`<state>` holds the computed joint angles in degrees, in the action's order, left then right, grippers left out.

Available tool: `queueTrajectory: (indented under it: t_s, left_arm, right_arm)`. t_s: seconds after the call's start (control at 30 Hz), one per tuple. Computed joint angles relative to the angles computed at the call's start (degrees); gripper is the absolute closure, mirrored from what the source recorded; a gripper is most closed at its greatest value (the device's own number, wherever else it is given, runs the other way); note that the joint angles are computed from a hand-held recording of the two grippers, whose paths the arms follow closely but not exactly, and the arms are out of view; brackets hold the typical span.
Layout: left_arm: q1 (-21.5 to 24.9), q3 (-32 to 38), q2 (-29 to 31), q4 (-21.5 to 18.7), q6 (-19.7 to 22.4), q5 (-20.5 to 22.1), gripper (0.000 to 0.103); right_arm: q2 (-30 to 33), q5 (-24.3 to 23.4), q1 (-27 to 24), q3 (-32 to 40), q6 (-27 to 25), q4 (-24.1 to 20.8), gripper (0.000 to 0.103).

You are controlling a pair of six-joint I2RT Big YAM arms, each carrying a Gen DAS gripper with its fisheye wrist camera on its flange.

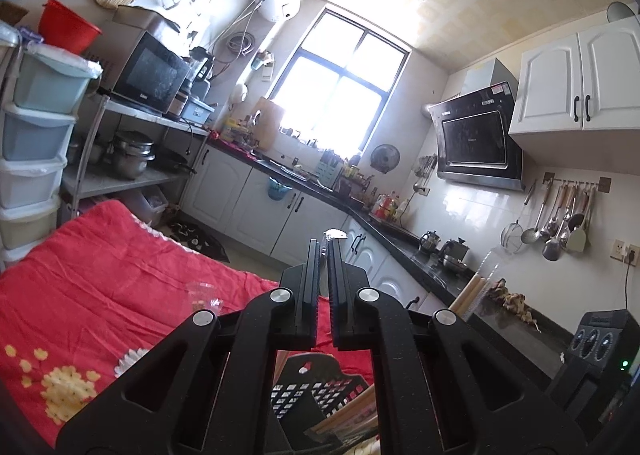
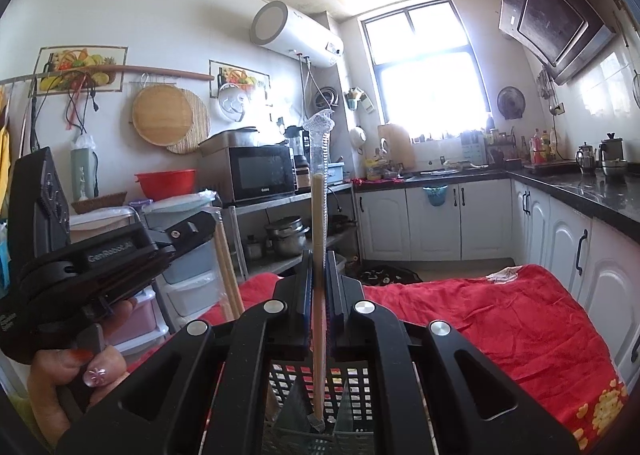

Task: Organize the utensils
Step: 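Lower the chopstick into a caddy compartment with the right tool while the left tool lowers its own, then open both tools to release the chopsticks into the caddy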

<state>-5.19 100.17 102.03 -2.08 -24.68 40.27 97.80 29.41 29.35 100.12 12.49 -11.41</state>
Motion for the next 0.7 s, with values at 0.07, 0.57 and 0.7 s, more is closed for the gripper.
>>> queueTrajectory:
  t_s: [0.07,0.57,0.7]
  left_arm:
    - [0.1,-0.1,0.26,-0.3,-0.29,0.31,0.101]
    - [0.87,-1.94,-0.53,-1.83,1.14,2.19,0.101]
    - [1.3,-2.52,-1.21,-3.2,1.34,2.53,0.1]
  right_arm:
    - [0.12,-0.03,-0.23,-0.38,0.51,-0.02,0.097]
    - [-0.41,-0.33,-0.72,-2.65,4.31,-3.12,0.084]
    - [-1.4,-0.08,-0.38,-3.63,4.77,-3.53,0.08]
